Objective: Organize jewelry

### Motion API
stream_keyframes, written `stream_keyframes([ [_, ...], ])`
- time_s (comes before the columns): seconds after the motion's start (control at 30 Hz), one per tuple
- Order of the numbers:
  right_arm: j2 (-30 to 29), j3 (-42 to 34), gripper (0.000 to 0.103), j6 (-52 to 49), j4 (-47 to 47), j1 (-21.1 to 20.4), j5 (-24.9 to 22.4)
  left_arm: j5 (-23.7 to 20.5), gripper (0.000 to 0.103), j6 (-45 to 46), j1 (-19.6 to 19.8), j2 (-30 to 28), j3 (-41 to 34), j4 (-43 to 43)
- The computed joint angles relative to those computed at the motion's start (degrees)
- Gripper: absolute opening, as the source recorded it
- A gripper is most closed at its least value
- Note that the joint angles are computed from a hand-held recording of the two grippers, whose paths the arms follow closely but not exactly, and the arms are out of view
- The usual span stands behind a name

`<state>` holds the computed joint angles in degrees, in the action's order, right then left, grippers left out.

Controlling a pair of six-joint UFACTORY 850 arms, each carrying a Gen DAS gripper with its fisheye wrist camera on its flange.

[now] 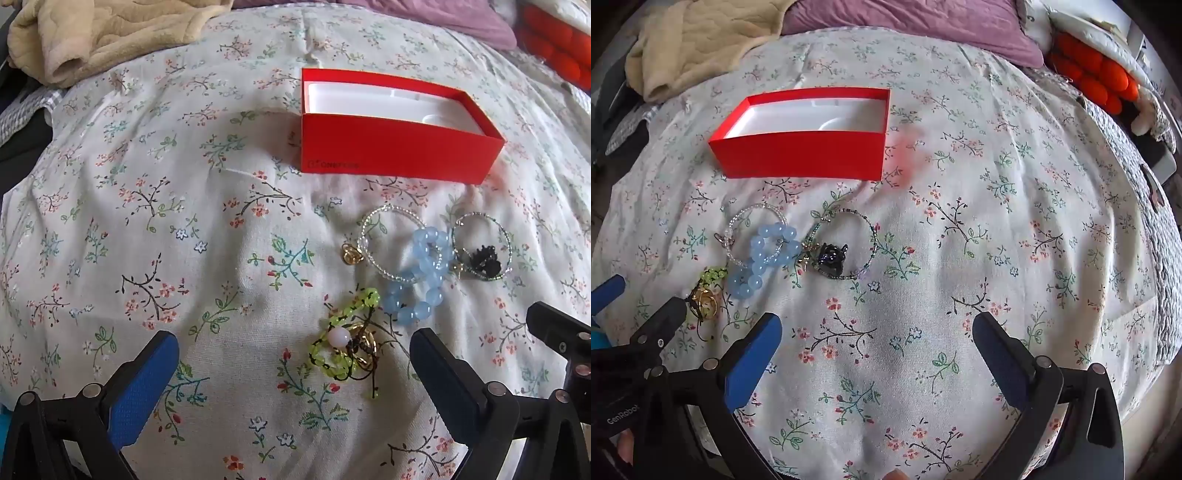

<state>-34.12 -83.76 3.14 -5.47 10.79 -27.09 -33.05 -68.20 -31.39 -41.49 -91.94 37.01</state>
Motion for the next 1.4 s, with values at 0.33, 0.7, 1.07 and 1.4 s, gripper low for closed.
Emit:
stream_keyframes([
  [0.33,0.1,0.4,0.103,0.3,-0.1,0.1,0.2,0.1,0.103,-0.1,0.0,0.1,0.0,0.1],
  [0.7,0.1,0.3,0.103,-0.5,0.4,-0.2,0.3,0.1,0.103,-0.1,0.0,0.1,0.0,0.0],
  [1.07,-0.1,0.1,0.103,0.0,0.0,-0.1,0.2,0.0,0.103,0.0,0.0,0.2,-0.1,0.0],
  [1.4,-0.3,-0.3,0.103,-0.2,0.1,-0.1,0.1,-0.2,0.103,-0.4,0.2,0.6,0.2,0.8],
])
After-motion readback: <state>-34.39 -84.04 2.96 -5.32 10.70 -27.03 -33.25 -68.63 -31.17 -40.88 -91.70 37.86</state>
